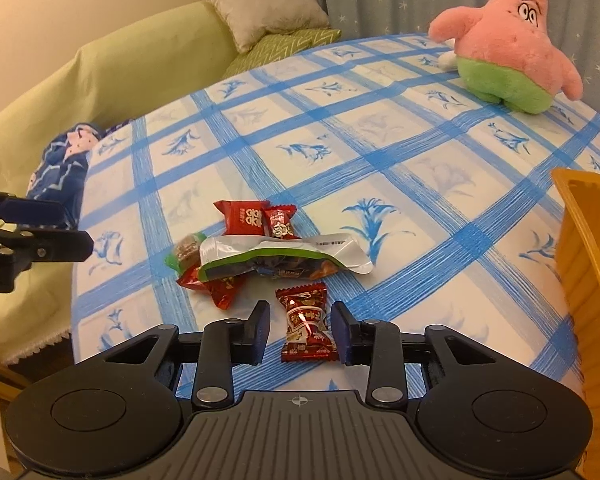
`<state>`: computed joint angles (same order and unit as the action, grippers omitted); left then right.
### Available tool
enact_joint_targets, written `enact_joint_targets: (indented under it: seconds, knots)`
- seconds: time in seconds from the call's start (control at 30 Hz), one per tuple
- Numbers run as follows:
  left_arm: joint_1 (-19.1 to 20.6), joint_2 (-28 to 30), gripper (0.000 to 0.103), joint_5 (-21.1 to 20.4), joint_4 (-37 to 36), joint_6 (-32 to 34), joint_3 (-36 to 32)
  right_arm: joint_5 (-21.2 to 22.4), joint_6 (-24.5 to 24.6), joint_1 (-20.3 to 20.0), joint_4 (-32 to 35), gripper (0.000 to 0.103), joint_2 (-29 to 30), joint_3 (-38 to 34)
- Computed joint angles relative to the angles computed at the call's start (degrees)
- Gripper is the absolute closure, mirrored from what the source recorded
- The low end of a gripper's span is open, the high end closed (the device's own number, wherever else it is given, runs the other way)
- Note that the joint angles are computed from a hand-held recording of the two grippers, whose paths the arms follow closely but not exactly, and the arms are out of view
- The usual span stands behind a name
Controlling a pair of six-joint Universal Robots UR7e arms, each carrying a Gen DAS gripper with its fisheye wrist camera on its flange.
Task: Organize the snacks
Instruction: 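Grasp the red wrapped candy with the right tool, then grasp the white-and-green pouch with the left tool while the right tool holds the red candy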
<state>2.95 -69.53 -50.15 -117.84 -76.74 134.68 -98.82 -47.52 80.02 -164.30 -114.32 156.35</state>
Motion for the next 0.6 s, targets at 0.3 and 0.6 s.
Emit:
enact_joint_targets:
  seconds: [0.3,0.6]
  knots:
    - [0.8,1.0,0.044,0.0,-3.2,3.4,0.4,-2.0,-1.7,0.3,-7.7,0.076,5.5,1.3]
    - [1.7,3.8,0.044,0.4,-9.0,10.5,0.2,-1.0,-1.3,-0.8,-6.2,0.082,2.2,1.7]
